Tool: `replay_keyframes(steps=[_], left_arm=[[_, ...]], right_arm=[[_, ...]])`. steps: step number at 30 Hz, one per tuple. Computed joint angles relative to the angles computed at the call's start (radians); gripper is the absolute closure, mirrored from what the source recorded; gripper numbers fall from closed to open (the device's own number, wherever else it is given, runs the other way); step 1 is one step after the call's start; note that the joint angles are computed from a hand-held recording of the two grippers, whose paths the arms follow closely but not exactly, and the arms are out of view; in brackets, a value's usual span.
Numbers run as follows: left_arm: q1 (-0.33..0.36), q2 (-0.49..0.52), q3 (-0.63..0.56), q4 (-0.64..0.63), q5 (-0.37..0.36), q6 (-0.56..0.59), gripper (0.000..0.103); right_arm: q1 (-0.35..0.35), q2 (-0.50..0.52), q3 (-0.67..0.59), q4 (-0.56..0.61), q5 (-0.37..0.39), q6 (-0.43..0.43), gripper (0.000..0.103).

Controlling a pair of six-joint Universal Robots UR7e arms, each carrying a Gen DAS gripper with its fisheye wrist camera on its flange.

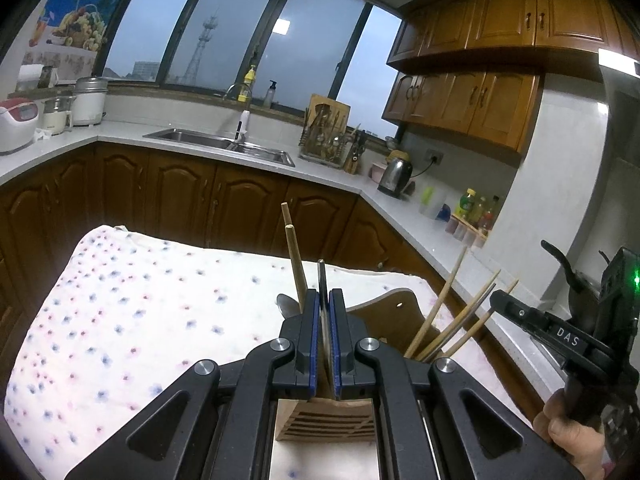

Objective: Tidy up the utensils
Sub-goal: 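Lower the chopsticks into the holder and open both tools, then withdraw both open tools away from the holder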

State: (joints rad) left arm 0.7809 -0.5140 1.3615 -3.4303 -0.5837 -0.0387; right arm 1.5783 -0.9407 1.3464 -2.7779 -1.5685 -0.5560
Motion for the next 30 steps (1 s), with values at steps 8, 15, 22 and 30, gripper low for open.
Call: replay_keyframes(steps=[8,15,22,30], left_arm=[[-0.001,-0.011,0.011,0.028,0.000,-0.024,0.100],[-0.008,-0.019,0.019,0.066,0.018,-0.047,0.098],[-0.018,-0.035,0.039,0.086,0.025,-0.092,0.079],[-0.053,-0.057,0.106,0.044,0.104,-0.134,0.028]], right_arm=[[0.001,0.000,0.000,0.003,0.000,0.004,0.096],[0.001,-0.004,0.011,0.000,-0.005,0.008,0.090],[-0.004,-0.020,0.030,-0.006,0.016,0.039,0.046],[-0.008,-0.066,0.083,0.001,0.055,0.055,0.019]])
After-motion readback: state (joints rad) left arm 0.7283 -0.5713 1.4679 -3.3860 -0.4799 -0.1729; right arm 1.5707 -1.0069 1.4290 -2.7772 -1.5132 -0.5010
